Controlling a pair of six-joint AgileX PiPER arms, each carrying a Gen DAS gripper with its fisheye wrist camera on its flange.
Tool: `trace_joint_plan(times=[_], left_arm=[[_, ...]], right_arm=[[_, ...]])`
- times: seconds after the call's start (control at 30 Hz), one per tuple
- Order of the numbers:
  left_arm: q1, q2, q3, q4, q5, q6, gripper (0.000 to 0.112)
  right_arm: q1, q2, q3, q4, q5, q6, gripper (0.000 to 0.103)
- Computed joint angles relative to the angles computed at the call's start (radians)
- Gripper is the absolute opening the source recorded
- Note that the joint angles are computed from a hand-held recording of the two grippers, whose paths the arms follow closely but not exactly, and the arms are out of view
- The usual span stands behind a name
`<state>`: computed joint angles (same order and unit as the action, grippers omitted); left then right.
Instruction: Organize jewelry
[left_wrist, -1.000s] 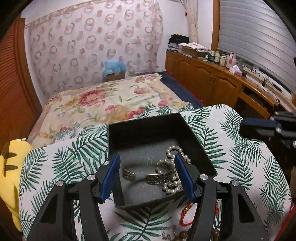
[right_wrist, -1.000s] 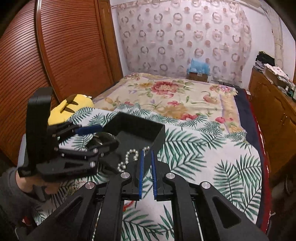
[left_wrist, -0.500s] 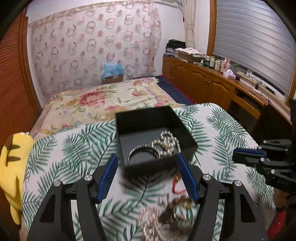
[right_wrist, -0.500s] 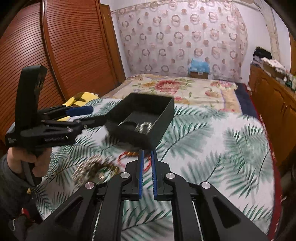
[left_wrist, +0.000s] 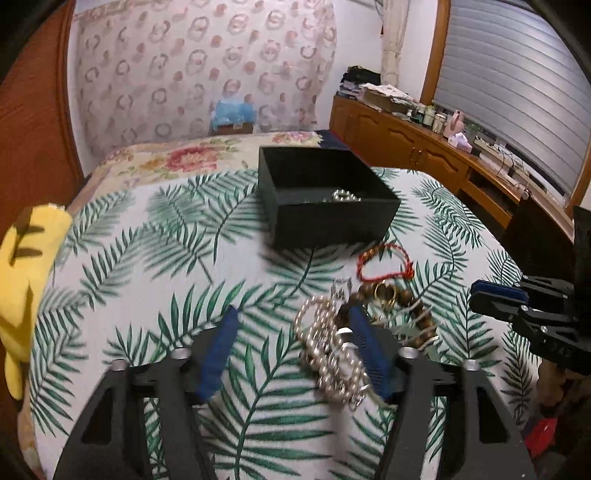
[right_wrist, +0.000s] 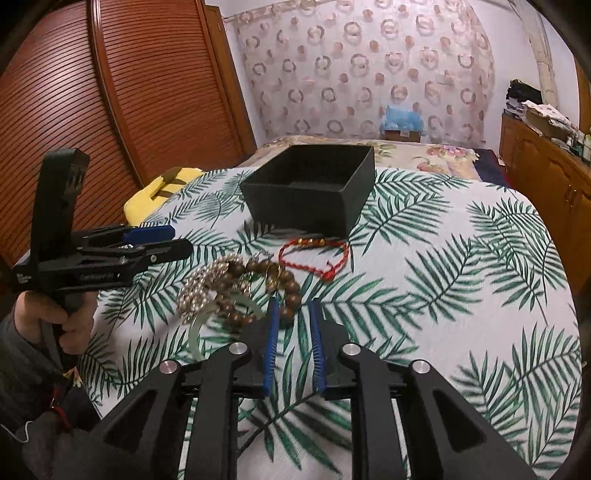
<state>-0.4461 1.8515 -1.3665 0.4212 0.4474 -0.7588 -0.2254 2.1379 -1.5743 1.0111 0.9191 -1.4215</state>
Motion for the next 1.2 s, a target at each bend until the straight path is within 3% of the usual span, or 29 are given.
trace_joint_plan(times=[0.13, 0.37, 0.8, 0.93, 1.03, 1.2], left_arm=[[0.045, 0.02, -0.007, -0.171, -0.017, 0.147, 0.036], [0.088, 0.129, -0.173, -0.373, 0.107, 0.406, 0.034], [0.058, 0.298, -0.48, -0.294, 0.366, 0.512, 0.027], [0.054, 0.304, -0.493, -0.296, 0.371, 0.537, 0.025], [0.053, 0.292, -0.469, -0.306, 0.348, 0.557, 0.004], [0.049, 0.257, -0.406, -0.256, 0.3, 0.492, 0.004]], right_arm=[[0.002, -0.019, 0.049, 0.009, -0.018, -0.034, 0.019], [0.016, -0.035, 0.061, 0.011, -0.023, -0.047, 0.019], [0.015, -0.03, 0.056, 0.01, -0.022, -0.043, 0.019], [0.014, -0.027, 0.053, 0.008, -0.021, -0.04, 0.019], [0.012, -0.022, 0.048, 0.004, -0.017, -0.037, 0.019], [0.015, -0.023, 0.05, 0.001, -0.018, -0.039, 0.019]])
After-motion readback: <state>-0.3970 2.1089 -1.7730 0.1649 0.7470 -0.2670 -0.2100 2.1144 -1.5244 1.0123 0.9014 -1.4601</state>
